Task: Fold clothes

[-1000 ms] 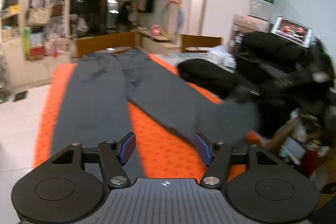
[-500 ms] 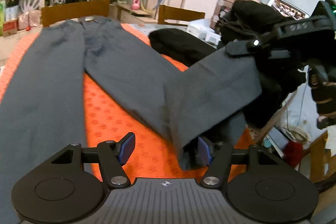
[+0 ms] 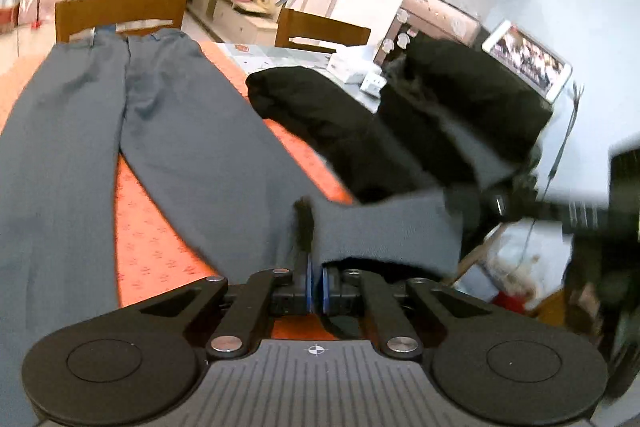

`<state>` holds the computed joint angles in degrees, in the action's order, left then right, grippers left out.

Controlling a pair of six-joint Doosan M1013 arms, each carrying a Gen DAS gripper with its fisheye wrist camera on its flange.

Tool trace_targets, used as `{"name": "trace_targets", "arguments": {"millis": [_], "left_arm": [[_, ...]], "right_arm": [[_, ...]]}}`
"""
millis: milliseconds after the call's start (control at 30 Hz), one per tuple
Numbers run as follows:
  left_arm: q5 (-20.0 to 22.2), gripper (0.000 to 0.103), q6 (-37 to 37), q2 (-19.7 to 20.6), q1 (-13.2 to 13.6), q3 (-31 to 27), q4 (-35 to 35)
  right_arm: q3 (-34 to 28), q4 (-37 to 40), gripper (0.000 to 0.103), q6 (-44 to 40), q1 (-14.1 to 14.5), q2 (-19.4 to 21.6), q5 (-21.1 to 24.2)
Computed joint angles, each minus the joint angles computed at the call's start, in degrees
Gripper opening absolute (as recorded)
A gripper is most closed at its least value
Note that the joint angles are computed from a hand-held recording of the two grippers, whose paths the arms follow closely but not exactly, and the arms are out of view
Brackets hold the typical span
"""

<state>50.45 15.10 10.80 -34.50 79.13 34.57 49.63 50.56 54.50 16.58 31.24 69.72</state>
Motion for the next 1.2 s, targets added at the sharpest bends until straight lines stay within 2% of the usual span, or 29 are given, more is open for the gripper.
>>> {"name": "trace_targets", "arguments": {"millis": [67,167,300,567,700,733,800,867,900,933,1033,1200], "left_arm": [[-0.5,0.007,0.1,0.2,0.3,-1.1,-1.3],[-0.3,0.007,1.9,1.0,0.3,-3.1,-2.6],[-0.2,0.007,3.6,2.0,-0.3,-5.0,-3.7],[0.4,0.007,4.4,3.3,-1.4,-7.6,-5.2],[1.8,0.007,4.8,3.7,-2.3,-8.6,-4.9],[2.1,0.007,4.9,3.8,-2.5,-8.8,-4.7],[2.8,0.007,4.8,3.7,-3.1,-8.9,-4.1],[3.1,0.007,4.7,3.5,-3.7,-8.7,-3.4],[3.3,0.007,4.9,3.3,-4.0,-8.6,-3.3],[3.5,0.007,5.2,3.0,-4.4,-8.3,-3.0],[4.0,0.007,5.5,2.0,-6.0,-6.9,-1.4],[2.9,0.007,4.3,0.2,-8.3,-4.2,-3.2]], "right_arm": [[4.1,-1.1,0.071,-3.5,-0.3,-2.9,-3.7],[11.0,-1.1,0.077,-6.4,-0.9,-7.5,-8.5],[18.4,0.4,0.080,-6.8,-1.2,-12.1,-11.3],[24.8,0.3,0.085,-6.2,0.3,-15.7,-16.6],[26.7,2.3,0.084,-6.6,0.6,-16.7,-17.1],[27.4,2.2,0.082,-6.7,0.9,-17.0,-17.9],[28.6,-2.0,0.068,-3.9,2.0,-17.6,-21.2],[29.4,-5.1,0.036,-1.5,2.5,-17.7,-22.4],[29.7,-6.6,0.025,-0.3,2.7,-17.7,-23.0],[30.3,-7.2,0.005,-0.4,2.6,-18.3,-23.8],[32.0,-9.0,0.003,-0.7,2.3,-20.0,-26.1],[33.1,-14.4,0.003,-1.2,1.7,-23.1,-30.2]]}}
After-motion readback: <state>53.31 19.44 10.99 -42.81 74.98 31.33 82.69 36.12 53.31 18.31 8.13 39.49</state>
